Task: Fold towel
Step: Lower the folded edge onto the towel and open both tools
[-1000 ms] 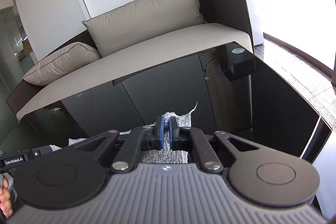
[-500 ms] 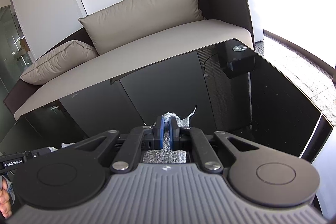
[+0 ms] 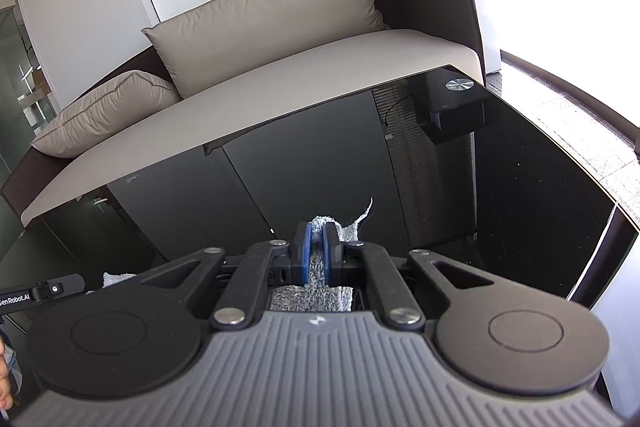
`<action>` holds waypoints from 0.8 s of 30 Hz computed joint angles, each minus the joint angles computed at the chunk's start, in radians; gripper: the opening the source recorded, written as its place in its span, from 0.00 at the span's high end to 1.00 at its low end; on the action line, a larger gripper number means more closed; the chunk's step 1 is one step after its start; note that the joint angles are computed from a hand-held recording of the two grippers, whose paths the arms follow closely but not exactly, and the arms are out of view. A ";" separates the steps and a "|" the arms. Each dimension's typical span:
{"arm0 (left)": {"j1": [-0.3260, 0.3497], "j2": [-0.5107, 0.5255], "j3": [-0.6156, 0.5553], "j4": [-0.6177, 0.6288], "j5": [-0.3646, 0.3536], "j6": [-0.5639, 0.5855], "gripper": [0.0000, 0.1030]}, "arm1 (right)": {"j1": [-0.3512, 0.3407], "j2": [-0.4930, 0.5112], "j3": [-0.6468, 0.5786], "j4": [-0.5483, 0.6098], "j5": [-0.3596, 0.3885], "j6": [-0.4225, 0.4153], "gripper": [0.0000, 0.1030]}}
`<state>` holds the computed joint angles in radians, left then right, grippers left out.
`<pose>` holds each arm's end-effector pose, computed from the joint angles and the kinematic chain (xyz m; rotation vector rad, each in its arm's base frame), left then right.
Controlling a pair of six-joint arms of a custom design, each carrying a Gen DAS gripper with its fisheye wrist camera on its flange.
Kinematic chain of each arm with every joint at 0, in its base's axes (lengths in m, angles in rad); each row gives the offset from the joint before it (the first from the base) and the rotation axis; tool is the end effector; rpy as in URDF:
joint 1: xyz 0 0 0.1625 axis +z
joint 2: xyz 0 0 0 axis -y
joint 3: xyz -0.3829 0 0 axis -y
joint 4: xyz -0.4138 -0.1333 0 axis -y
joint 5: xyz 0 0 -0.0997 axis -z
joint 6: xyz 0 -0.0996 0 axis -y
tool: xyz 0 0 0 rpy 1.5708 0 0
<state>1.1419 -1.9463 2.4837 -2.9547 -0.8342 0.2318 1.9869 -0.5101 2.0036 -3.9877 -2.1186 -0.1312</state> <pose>0.0422 -0.3892 0.3327 0.3631 2.2757 -1.1040 0.2742 -0.4190 -0.0349 0.3306 -2.4385 1.2976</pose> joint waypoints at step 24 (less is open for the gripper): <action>-0.038 -0.015 0.026 0.011 0.018 0.063 0.84 | -0.005 0.009 -0.004 -0.038 -0.010 -0.070 0.64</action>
